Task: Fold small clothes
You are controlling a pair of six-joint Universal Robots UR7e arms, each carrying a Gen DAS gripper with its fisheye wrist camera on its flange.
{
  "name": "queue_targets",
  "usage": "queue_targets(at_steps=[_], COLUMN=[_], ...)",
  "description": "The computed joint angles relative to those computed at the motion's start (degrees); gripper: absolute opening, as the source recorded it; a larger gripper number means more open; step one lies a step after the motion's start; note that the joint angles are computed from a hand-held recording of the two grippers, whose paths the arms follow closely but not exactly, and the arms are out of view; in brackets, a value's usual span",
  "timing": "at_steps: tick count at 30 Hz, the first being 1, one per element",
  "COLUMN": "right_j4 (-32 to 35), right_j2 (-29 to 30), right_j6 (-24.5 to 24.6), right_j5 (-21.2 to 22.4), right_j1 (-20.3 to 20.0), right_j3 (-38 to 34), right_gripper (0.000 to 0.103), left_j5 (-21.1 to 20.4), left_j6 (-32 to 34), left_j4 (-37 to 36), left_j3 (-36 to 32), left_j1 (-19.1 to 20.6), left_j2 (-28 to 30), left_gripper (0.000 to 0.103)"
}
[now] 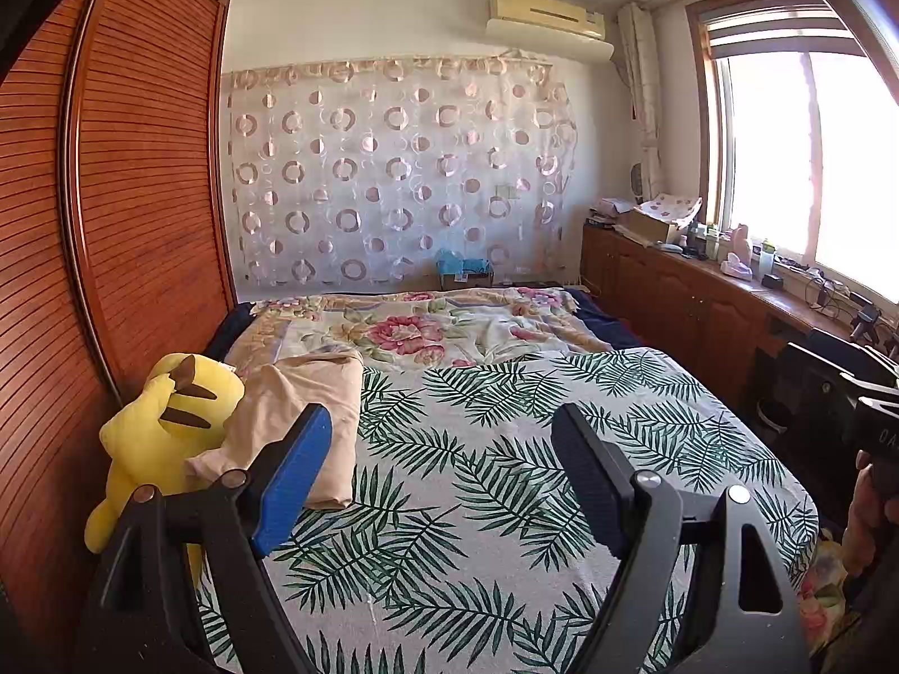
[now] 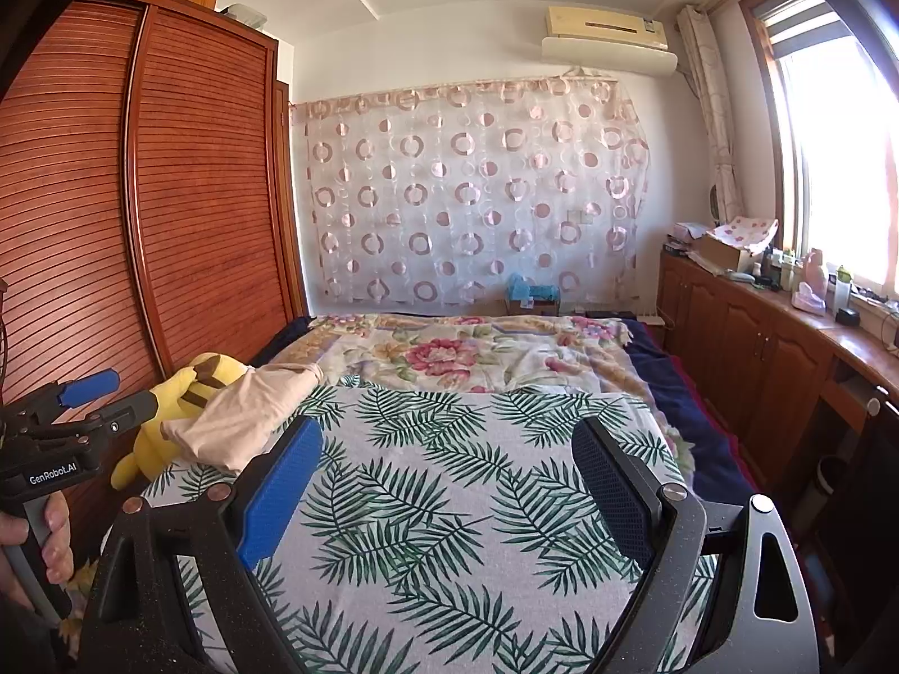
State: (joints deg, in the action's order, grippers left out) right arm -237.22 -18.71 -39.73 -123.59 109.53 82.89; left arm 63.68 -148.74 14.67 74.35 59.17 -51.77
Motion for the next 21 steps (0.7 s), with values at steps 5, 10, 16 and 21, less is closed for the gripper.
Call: queue_targets(at_steps=[5,10,16,21], right_j4=[0.1,-0.05,-0.13,-0.13], right_j2=[-0.14,-0.03,-0.22,-0.3], right_j6=[0.06,-0.21,-0.4,-0.34], right_j5=[-0.02,0.08,0.44,0.41], right_j1=[0.01,-0.07,-0.16,-0.21], right_j3=[0.07,-0.08,0.16,0.2], right_gripper=[0.091,0.091,0.091,0.091], left_j5=[-0.02,0.05,0.03,0.07], left_j6=[0.03,0.02,0.02,0.03], left_j4=[-0.11,0.06,-0.05,-0.04], left_j3=[0.11,-0.03,0.05,0.03], left_j1=[-0.02,0.03,0.0,0.03], left_j2=[-0.04,0.02,-0.01,0.0], left_gripper=[0.081,0.081,0.081,0.081])
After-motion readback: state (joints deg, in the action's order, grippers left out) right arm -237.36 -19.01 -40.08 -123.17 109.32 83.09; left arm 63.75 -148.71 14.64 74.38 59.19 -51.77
